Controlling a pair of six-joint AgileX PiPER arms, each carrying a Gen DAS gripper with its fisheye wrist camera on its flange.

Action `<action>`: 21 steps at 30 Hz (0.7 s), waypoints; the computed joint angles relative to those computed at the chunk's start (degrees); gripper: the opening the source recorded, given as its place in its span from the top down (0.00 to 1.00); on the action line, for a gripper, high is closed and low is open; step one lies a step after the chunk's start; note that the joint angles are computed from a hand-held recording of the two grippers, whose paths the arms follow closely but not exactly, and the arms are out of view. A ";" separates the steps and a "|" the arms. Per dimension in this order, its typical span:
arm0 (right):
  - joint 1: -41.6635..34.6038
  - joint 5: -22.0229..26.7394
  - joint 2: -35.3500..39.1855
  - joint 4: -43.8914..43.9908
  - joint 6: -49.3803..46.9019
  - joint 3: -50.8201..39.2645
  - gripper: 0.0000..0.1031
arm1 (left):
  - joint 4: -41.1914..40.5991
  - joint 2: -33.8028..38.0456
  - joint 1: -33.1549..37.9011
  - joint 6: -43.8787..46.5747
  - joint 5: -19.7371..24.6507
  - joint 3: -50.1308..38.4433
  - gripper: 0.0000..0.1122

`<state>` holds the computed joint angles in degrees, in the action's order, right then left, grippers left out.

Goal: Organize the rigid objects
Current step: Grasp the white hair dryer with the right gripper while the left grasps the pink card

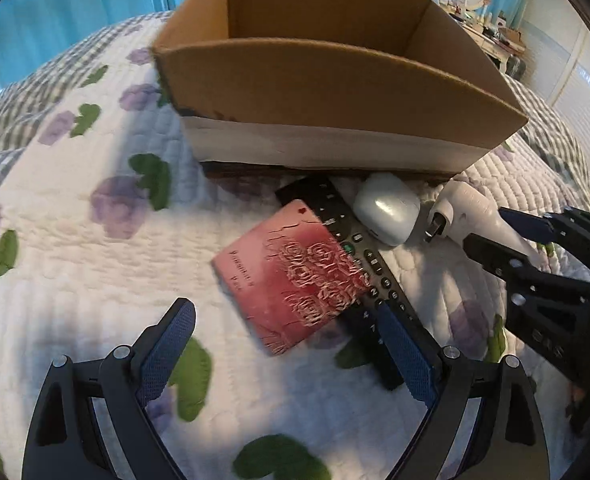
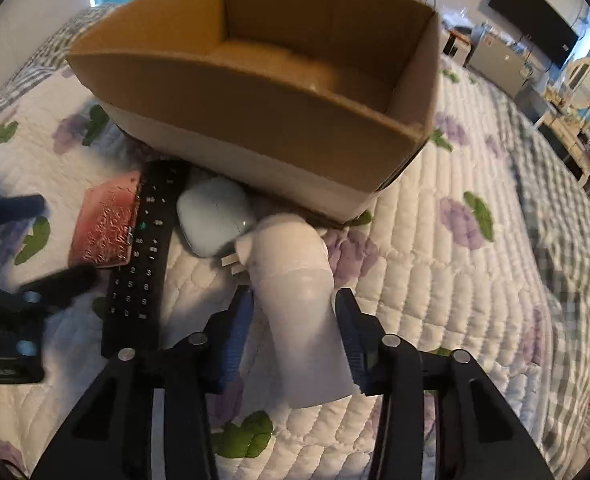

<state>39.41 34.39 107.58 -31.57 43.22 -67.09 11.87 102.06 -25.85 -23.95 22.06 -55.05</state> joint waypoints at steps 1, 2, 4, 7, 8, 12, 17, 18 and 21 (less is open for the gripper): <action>0.29 -0.23 -0.65 -0.74 1.25 0.69 0.62 | 3.12 0.91 -0.82 -3.29 0.40 -0.58 0.16; 0.39 -0.77 -1.22 -0.98 1.96 1.43 0.62 | 8.53 1.89 -2.05 -8.28 1.45 -1.24 0.16; 0.53 -1.45 -1.82 -1.49 2.91 2.38 0.62 | 14.70 2.39 -3.43 -13.24 2.41 -1.11 0.16; 0.56 -1.93 -2.42 -1.68 3.78 2.86 0.62 | 14.95 1.28 -3.31 -11.81 2.56 0.61 0.16; 0.59 -2.11 -2.62 -1.81 4.10 3.14 0.62 | 16.33 1.06 -3.45 -12.89 3.30 0.96 0.16; 0.99 -2.11 -2.11 -2.04 4.81 3.33 0.63 | 21.83 1.75 -3.86 -17.50 3.37 2.27 0.17; 1.29 -1.26 -1.67 -1.67 4.72 2.73 0.63 | 39.36 4.45 -8.33 -32.23 4.04 1.83 0.19; 1.51 -1.07 -1.66 -1.58 4.94 2.65 0.63 | 40.56 4.81 -8.68 -33.07 4.11 1.63 0.21; 1.90 -0.75 -1.64 -1.76 5.72 2.68 0.63 | 35.90 3.02 -7.21 -27.76 0.60 2.43 0.41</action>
